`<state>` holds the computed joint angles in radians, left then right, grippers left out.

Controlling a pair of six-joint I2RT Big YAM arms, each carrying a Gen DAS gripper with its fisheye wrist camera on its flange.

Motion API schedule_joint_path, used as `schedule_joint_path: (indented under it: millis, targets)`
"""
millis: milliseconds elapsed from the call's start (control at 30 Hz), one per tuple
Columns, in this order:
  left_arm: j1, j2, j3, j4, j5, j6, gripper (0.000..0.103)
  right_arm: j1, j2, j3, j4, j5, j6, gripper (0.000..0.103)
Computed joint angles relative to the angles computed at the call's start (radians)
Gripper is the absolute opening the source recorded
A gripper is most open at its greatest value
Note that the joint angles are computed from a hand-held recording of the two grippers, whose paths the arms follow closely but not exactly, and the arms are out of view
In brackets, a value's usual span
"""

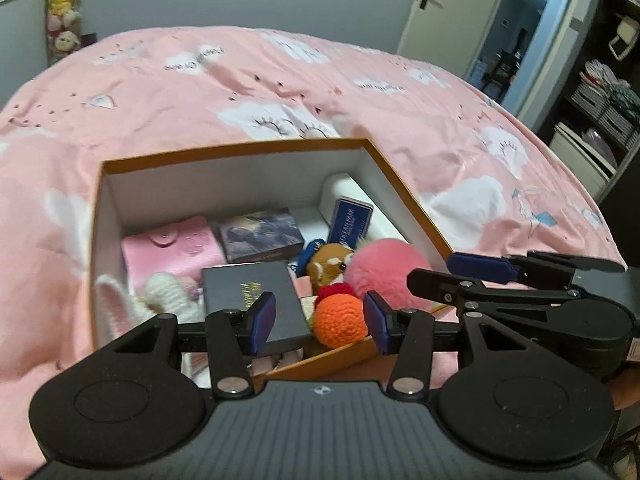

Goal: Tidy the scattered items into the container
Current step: 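Open the left tool to drop the ball while the right tool releases the pompom, then withdraw both tools toward the glitter mirror and Vaseline tube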

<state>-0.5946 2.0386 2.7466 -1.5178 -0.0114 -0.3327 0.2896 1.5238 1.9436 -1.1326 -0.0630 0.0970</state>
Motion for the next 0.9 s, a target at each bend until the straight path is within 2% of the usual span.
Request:
schedule_joint_path:
  millis: [133, 267, 433, 667, 767, 900]
  targets:
    - [-0.003, -0.102, -0.158, 0.080, -0.017, -0.022, 0.057, 0.013, -0.036, -0.032, 0.037, 0.002, 0.007, 0.055]
    - [-0.016, -0.181, -0.280, 0.133, -0.042, -0.003, 0.057, 0.030, -0.078, -0.079, 0.092, 0.001, 0.008, 0.064]
    - [-0.031, -0.271, -0.424, 0.173, -0.064, 0.008, 0.057, 0.060, -0.126, -0.137, 0.140, 0.026, 0.014, 0.065]
    - [-0.039, -0.343, -0.561, 0.168, -0.086, 0.009, 0.056, 0.095, -0.160, -0.193, 0.056, 0.021, 0.024, 0.069]
    - [-0.040, -0.349, -0.594, 0.136, -0.071, 0.007, 0.056, 0.097, -0.161, -0.218, 0.001, -0.007, 0.030, 0.068]
    - [-0.051, -0.333, -0.600, 0.047, -0.083, 0.023, 0.056, 0.110, -0.149, -0.231, -0.080, -0.014, 0.017, 0.068]
